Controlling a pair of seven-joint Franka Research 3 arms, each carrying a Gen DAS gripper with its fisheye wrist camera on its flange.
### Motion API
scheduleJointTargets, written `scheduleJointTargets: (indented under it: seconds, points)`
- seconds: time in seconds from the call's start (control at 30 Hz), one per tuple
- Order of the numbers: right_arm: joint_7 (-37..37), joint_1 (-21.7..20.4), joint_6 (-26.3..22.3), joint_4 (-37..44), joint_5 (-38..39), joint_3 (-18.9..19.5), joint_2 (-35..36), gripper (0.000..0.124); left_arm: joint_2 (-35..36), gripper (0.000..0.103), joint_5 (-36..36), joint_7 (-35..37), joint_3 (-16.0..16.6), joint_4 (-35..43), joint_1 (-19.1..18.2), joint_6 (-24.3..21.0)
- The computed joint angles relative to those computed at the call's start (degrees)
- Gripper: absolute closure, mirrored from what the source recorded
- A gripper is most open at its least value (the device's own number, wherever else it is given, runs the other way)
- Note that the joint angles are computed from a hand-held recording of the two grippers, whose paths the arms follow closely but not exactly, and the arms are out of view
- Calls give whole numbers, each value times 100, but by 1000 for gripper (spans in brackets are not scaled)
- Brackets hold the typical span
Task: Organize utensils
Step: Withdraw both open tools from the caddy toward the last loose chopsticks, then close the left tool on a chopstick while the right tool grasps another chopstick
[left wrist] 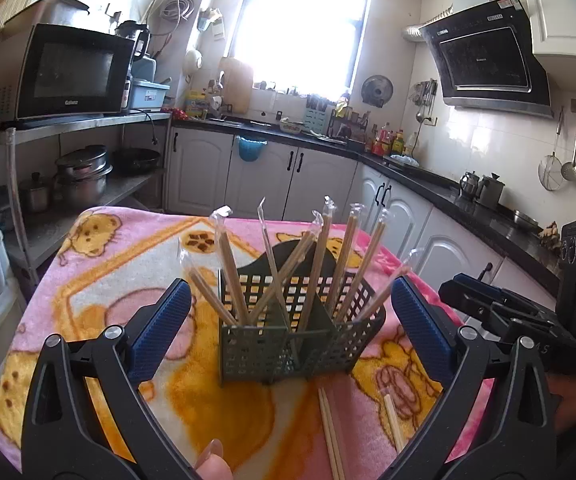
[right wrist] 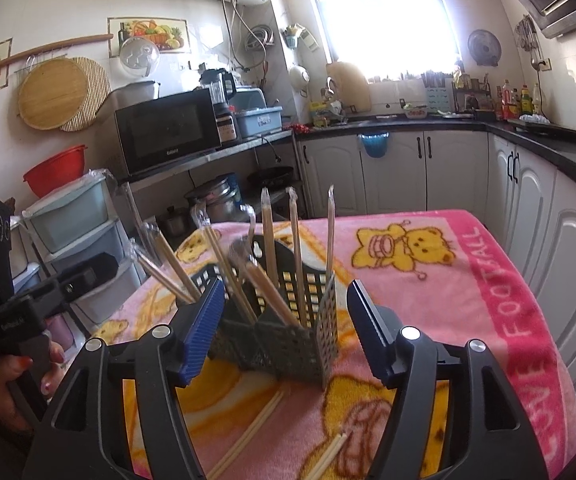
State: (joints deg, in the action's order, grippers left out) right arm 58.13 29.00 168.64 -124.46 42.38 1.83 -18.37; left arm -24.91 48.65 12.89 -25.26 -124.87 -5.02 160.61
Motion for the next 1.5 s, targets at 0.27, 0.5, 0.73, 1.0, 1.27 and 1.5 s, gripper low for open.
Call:
scheduleJointTargets:
  seconds: [0.27, 0.5, 0.73, 1.0, 1.27, 1.5]
  points:
    - [131, -48, -69, -297, -198, 52, -198, 62, -87, 11, -121, 5, 8, -150, -107, -78]
    - [248, -72, -163, -465, -365, 49, -306, 62, -123, 11, -271, 53, 21, -265, -191, -116]
    - [432, -143, -282, -622, -577, 83, -372, 62, -121, 11, -361, 86, 8, -352, -261, -182]
    - [617, -239, -400, -810, -775, 121, -420, 62, 2, 11, -483, 188, 28, -382, -413, -274]
    - [854, -377, -612, -949, -984, 152, -427, 62, 182, 11, -553, 335, 50, -350, -562, -439]
    - [1018, -496, -817, -1017, -1145, 170, -389, 62, 420, 11, -615, 411, 114, -274, -730, -530]
